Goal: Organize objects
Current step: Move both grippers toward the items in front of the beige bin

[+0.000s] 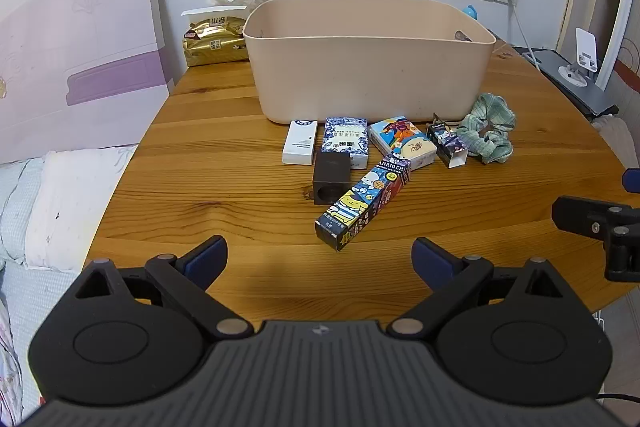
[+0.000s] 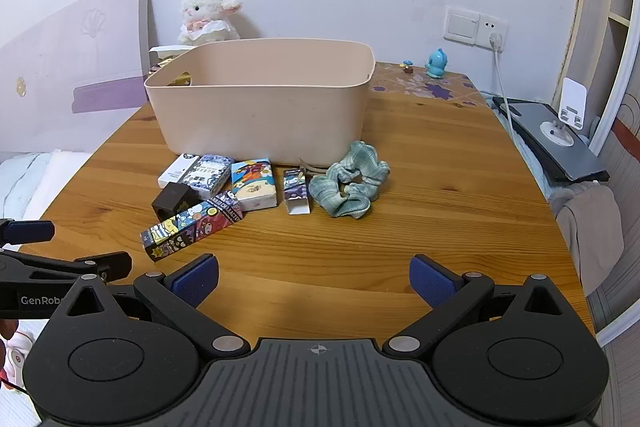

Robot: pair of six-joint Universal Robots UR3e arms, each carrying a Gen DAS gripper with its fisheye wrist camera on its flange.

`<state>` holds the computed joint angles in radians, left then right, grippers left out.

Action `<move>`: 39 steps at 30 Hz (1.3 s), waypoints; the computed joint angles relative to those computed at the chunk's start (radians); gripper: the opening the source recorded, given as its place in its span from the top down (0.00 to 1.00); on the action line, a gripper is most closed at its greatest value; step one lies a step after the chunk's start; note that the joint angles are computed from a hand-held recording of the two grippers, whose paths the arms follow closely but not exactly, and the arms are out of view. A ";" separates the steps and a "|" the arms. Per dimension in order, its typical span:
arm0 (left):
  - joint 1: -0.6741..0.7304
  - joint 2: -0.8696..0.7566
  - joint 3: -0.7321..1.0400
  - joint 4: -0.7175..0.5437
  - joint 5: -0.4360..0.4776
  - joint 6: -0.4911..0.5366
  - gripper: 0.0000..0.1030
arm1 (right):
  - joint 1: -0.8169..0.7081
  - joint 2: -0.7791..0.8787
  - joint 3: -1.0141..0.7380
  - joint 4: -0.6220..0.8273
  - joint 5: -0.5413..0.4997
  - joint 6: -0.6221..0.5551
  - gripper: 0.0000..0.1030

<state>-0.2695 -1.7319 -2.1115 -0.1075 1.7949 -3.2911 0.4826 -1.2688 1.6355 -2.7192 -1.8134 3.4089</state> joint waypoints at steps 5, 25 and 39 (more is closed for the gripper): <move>-0.001 -0.003 0.004 -0.004 0.001 0.000 0.04 | -0.003 0.003 -0.004 0.003 0.000 -0.001 0.00; 0.007 -0.029 0.042 -0.031 -0.006 0.006 0.04 | -0.015 0.019 -0.026 0.000 0.010 -0.012 0.00; 0.053 -0.081 0.098 -0.035 -0.033 0.025 0.04 | -0.065 0.072 -0.087 0.003 0.022 -0.043 0.02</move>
<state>-0.2166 -1.8127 -2.0133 -0.1422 1.7619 -3.2663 0.4172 -1.1966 1.5480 -2.7166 -1.7912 3.3659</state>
